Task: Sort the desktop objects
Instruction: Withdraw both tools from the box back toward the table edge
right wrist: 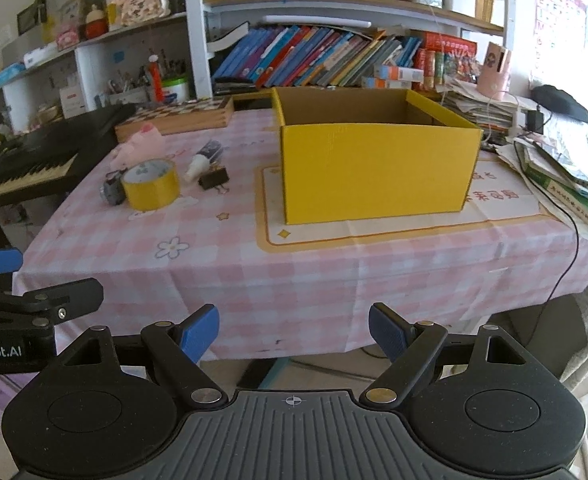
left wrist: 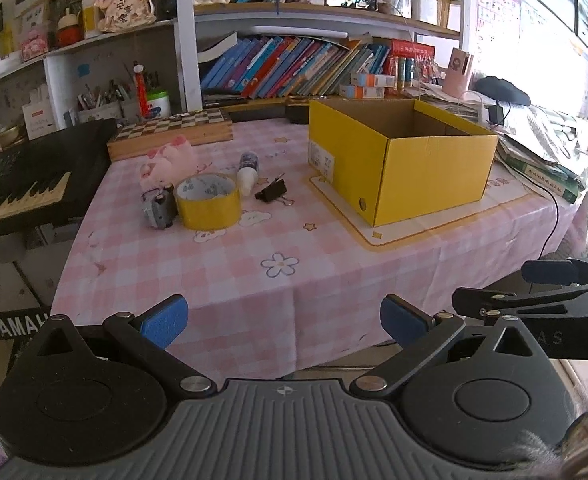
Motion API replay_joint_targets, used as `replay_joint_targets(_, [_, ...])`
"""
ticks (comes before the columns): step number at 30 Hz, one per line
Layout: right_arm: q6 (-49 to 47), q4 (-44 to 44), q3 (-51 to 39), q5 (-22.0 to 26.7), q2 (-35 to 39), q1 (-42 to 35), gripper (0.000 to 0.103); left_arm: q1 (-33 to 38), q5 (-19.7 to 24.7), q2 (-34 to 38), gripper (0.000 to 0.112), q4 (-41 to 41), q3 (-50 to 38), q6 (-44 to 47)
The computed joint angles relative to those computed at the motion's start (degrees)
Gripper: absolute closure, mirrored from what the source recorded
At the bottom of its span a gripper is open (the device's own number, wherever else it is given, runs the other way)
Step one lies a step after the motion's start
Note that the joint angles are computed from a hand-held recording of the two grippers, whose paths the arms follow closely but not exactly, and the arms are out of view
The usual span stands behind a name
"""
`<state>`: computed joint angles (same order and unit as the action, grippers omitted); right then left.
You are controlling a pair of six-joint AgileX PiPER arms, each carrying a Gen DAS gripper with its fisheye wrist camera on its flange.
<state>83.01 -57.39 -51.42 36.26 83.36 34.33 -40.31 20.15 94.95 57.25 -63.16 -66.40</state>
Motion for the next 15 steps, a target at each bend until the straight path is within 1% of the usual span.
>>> replay_joint_targets(6, [-5.5, 2.6, -2.4, -2.0, 2.1, 0.5, 0.019, 0.9, 1.1, -1.6, 0.009, 1.8, 2.1, -4.2])
replay_joint_targets(15, [-11.0, 5.2, -4.6, -3.7, 4.0, 0.9, 0.019, 2.0, 2.3, -2.6, 0.009, 2.3, 3.2, -6.7])
